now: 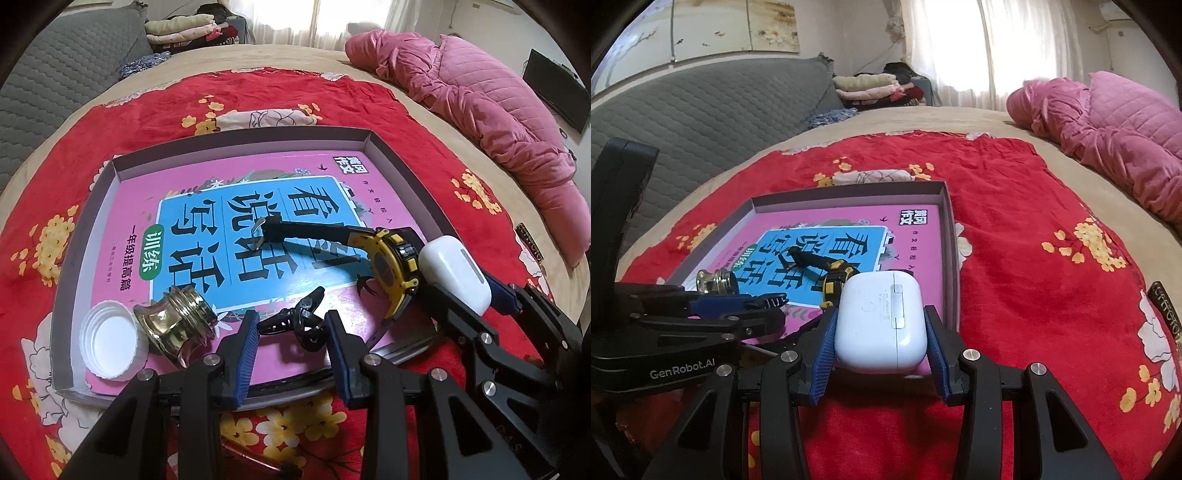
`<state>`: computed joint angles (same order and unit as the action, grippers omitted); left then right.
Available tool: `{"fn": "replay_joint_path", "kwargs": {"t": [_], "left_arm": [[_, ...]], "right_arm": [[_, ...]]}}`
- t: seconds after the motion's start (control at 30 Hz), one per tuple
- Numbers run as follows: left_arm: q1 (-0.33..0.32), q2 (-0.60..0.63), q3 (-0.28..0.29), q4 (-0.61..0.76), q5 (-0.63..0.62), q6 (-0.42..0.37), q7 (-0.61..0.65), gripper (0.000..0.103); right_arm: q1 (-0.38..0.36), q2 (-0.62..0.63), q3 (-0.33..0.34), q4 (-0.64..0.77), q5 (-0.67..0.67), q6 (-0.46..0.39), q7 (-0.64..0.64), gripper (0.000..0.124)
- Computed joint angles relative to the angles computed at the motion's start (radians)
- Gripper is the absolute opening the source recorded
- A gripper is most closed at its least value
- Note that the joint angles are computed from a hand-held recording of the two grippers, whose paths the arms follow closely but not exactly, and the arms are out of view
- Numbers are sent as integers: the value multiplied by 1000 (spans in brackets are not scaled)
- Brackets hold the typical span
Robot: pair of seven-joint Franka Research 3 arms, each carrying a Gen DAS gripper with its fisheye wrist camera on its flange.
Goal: Organize rigid objects
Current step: 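Lower the earbuds case into the box and open the right gripper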
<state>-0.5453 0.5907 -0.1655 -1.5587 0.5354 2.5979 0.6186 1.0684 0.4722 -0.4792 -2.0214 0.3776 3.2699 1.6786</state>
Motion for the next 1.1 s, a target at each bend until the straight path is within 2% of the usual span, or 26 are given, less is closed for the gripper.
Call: {"fn": "replay_joint_path", "kwargs": {"t": [0.27,0.37,0.67,0.93,1.1], "left_arm": [[2,-4,2,-8,-2,0,-7,36],[1,-5,3,-10,0,1,-10,36],[5,-7,0,-14,-3,3,-11,36],[5,-7,1,-14,-1,3,-12,36],[5,-7,1,-15,-1,2,-12,36]], "right_arm": [[-8,1,7,8,-18,-16,-4,46],[29,8,-32,3,-32,-16,8,46],[-72,-14,81,-8,-7,24,-24,46],[-95,-17,115,-5,42,34,-71,47],[-84,-15,110,-6,69,44,-97,54]]}}
